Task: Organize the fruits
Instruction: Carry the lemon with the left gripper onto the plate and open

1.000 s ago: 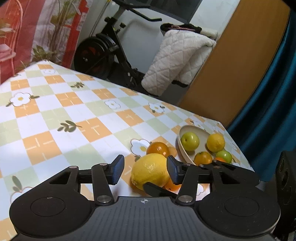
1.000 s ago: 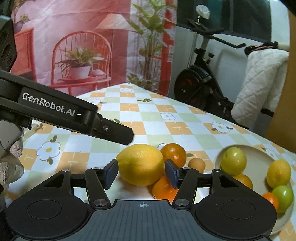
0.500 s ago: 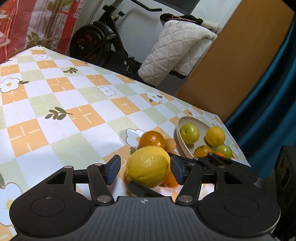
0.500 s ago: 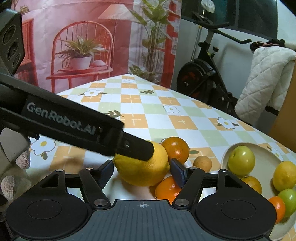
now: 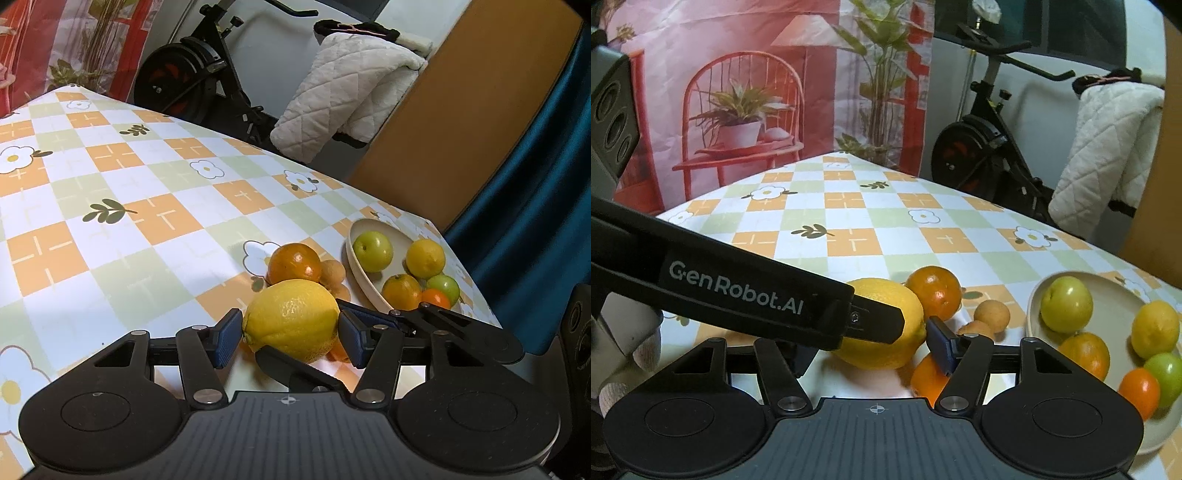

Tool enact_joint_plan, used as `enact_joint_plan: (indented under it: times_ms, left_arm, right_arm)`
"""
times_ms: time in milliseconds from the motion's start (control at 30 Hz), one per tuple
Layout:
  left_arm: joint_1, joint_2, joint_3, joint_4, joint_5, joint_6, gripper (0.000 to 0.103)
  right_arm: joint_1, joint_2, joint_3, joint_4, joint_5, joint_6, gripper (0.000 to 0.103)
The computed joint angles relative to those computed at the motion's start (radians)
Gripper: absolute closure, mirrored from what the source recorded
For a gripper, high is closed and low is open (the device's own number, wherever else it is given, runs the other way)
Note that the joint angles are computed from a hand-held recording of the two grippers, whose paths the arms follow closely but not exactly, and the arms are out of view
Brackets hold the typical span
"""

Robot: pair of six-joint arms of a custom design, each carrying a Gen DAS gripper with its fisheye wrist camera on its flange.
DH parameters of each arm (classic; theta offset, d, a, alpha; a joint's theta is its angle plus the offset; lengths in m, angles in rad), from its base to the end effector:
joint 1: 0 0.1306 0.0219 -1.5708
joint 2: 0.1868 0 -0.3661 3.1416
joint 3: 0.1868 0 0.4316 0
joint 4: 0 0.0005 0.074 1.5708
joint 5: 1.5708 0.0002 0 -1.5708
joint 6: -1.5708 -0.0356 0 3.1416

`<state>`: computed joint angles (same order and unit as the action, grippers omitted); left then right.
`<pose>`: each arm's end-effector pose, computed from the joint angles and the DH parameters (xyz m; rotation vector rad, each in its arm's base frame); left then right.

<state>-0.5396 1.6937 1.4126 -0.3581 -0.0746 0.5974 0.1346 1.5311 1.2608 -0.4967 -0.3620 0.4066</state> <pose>0.5467 -0.3249 0.2941 -0.1078 2.2605 -0.5412 0.5618 0.0883 0.3029 -0.7825 2.1555 0.2828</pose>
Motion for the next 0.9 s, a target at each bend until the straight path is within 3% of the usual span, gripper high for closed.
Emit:
enact_joint_plan:
  times_ms: [500,900]
  left_arm:
    - [-0.037,-0.035,-0.015,0.025,-0.054,-0.034,0.044]
    - [-0.073,0.037,0.115,-0.049,-0.048,-0.157,0.044]
  right_arm:
    - [-0.023,-0.082,-0.071,0.067,-0.030,-0.052,0.045]
    - [-0.089,-0.120,-0.109,0.130,-0.044,-0.166,0.045]
